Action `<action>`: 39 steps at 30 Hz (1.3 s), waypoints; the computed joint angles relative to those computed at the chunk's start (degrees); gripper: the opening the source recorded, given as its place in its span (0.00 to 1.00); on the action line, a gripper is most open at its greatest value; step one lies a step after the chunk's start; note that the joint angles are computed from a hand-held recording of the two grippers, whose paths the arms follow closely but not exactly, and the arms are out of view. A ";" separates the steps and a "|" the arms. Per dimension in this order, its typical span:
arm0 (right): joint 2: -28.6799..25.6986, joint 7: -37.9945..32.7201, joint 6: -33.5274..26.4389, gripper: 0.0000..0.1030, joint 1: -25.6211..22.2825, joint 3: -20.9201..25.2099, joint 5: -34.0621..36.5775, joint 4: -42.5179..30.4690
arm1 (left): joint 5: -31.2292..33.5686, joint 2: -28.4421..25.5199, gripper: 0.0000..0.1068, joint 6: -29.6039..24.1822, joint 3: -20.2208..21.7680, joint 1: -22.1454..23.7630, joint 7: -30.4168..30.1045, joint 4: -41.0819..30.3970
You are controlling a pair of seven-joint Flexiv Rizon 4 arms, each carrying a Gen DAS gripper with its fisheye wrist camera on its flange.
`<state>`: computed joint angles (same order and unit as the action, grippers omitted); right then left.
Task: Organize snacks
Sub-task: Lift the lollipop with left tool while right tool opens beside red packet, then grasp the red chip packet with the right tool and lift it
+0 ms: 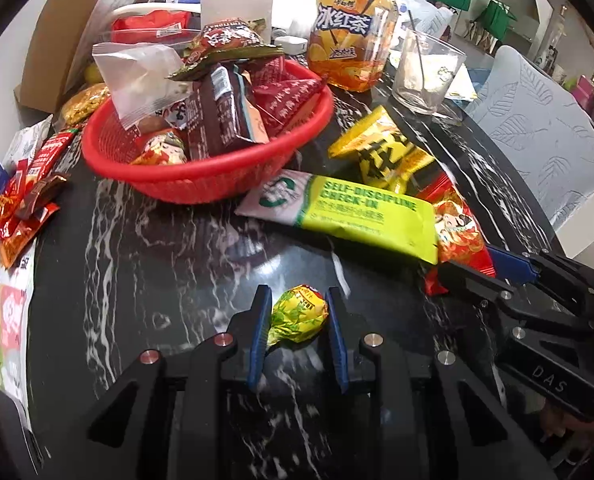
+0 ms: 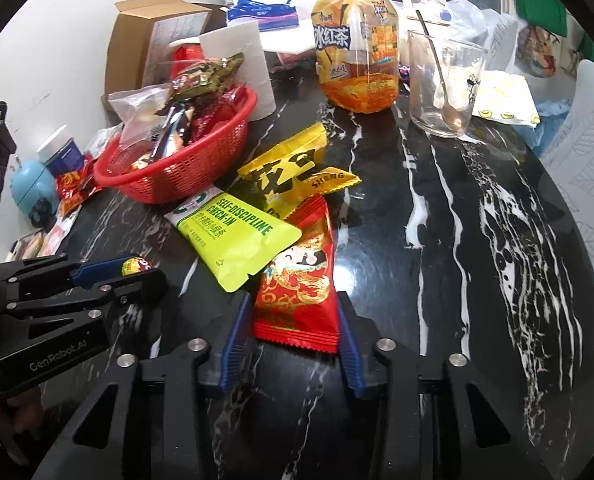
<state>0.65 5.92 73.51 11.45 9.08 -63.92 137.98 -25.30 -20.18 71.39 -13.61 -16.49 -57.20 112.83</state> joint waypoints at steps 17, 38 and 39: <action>5.57 5.18 -0.56 0.54 -0.36 3.13 3.00 4.49 | -6.05 4.30 0.25 2.56 -0.89 -1.15 5.00 5.95; -1.86 3.77 4.17 0.54 -1.24 -1.26 -0.49 -0.59 | 1.18 0.19 0.25 3.86 0.73 -0.06 -1.18 0.49; -2.23 3.79 4.00 0.54 -1.16 -1.46 -0.78 -0.97 | 1.38 0.12 0.25 3.91 0.73 0.07 -1.35 0.46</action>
<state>-1.58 9.71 77.51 10.29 7.62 -64.70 137.01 -23.92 -20.07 75.30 -12.88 -16.42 -58.56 113.29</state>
